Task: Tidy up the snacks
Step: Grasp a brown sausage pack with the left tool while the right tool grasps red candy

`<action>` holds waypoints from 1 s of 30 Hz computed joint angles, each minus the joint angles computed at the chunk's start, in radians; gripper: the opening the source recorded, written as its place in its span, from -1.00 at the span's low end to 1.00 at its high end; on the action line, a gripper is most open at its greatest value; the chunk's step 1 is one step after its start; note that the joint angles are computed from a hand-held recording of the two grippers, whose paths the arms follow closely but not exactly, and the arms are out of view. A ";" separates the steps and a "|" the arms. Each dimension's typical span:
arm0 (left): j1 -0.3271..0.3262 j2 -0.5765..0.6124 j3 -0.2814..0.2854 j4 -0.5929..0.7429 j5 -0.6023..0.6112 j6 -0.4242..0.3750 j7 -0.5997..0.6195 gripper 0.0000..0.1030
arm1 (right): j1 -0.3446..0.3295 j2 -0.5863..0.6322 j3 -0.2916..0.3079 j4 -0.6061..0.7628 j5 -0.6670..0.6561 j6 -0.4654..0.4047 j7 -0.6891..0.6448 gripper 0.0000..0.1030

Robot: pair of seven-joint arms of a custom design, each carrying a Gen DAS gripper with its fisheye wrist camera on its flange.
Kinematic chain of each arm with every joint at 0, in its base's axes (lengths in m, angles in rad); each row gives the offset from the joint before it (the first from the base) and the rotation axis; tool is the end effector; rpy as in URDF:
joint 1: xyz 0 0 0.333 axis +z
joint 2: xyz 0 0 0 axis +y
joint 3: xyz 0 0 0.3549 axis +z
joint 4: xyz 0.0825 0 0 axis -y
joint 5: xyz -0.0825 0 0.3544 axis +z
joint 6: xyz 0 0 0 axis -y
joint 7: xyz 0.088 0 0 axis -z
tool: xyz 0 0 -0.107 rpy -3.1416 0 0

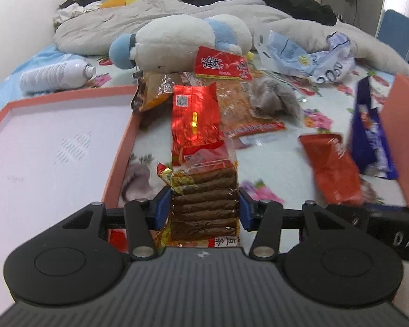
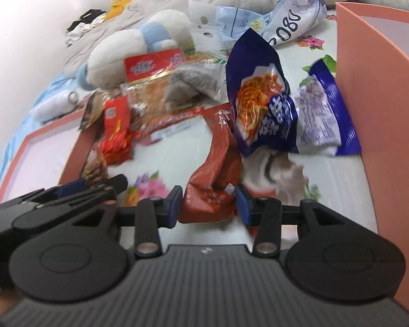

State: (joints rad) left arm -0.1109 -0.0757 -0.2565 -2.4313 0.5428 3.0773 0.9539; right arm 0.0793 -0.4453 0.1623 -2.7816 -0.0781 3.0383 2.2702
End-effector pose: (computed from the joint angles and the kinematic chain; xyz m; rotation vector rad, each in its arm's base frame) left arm 0.4446 -0.2183 0.4686 -1.5546 2.0783 -0.7998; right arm 0.3581 0.0987 0.4750 -1.4006 2.0528 -0.4099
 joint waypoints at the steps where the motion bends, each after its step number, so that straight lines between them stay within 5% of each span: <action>1: -0.048 -0.030 0.030 -0.027 -0.114 -0.002 0.079 0.08 | 0.026 -0.024 -0.017 -0.009 0.012 -0.016 -0.008 -0.13; 7: -0.146 -0.210 0.068 -0.147 -0.380 -0.040 0.231 0.08 | 0.099 -0.190 -0.030 -0.059 0.038 -0.123 -0.034 -0.16; 13: -0.242 -0.421 0.115 -0.243 -0.564 -0.165 0.302 0.08 | 0.153 -0.355 -0.011 -0.099 0.069 -0.256 -0.014 -0.20; 23: -0.269 -0.678 0.081 -0.320 -0.660 -0.344 0.312 0.07 | 0.210 -0.568 0.051 -0.124 0.067 -0.479 0.040 -0.48; 30: -0.286 -0.725 0.068 -0.305 -0.693 -0.383 0.303 0.07 | 0.232 -0.661 0.020 -0.153 0.085 -0.530 0.052 -0.56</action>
